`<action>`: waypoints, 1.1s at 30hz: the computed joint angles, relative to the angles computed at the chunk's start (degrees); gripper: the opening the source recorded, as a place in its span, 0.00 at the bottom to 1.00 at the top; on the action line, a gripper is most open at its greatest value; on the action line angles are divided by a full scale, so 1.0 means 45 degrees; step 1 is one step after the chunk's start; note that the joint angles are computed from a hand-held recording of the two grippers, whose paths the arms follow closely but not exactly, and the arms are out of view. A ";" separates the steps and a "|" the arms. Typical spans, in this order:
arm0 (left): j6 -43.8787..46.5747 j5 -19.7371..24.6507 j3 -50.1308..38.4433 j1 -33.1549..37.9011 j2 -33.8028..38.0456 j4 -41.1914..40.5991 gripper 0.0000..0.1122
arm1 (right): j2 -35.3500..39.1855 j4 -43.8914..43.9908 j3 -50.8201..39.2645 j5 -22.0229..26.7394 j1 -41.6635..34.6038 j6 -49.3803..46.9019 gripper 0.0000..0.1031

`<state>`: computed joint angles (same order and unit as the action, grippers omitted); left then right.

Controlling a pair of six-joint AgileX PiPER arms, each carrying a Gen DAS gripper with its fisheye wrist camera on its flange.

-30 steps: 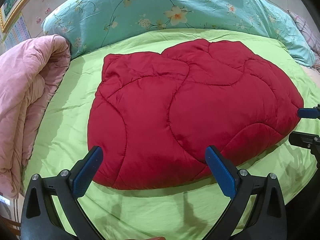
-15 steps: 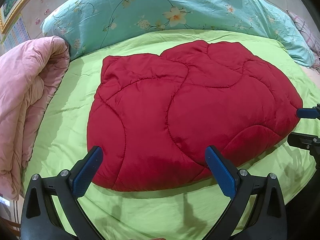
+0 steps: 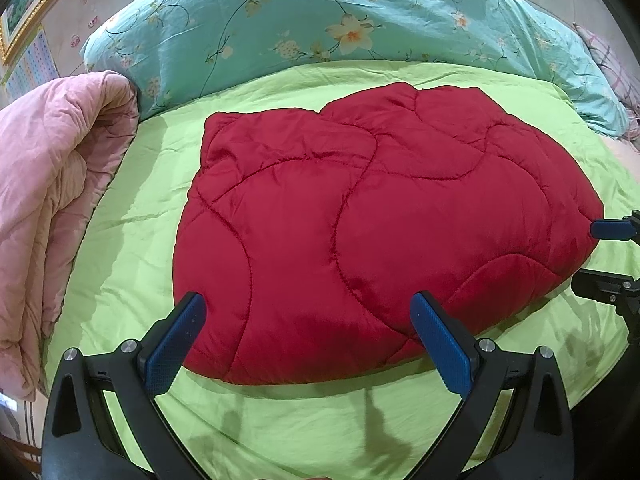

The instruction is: Fold large clothes

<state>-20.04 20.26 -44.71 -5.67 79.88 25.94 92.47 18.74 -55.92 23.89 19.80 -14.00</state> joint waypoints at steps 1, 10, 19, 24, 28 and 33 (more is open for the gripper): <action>0.0017 -0.0002 -0.0002 0.0001 0.0007 -0.0020 0.91 | 0.0008 0.0023 -0.0018 0.0012 -0.0008 -0.0038 0.97; -0.0089 0.0026 -0.0016 -0.0053 0.0017 0.0069 0.91 | 0.0002 0.0004 -0.0024 0.0009 0.0021 -0.0003 0.97; 0.0096 0.0029 -0.0040 -0.0028 0.0011 -0.0110 0.91 | 0.0004 0.0006 -0.0051 0.0036 0.0028 -0.0008 0.97; 0.0026 0.0046 -0.0042 -0.0054 -0.0005 -0.0092 0.91 | 0.0033 0.0026 -0.0105 0.0086 -0.0005 -0.0090 0.97; 0.0128 0.0054 -0.0067 -0.0036 0.0011 -0.0183 0.91 | 0.0033 0.0007 -0.0100 0.0070 0.0005 -0.0058 0.97; 0.0132 0.0052 -0.0012 -0.0023 -0.0073 -0.0236 0.91 | 0.0033 0.0081 -0.0114 0.0088 -0.0029 -0.0194 0.97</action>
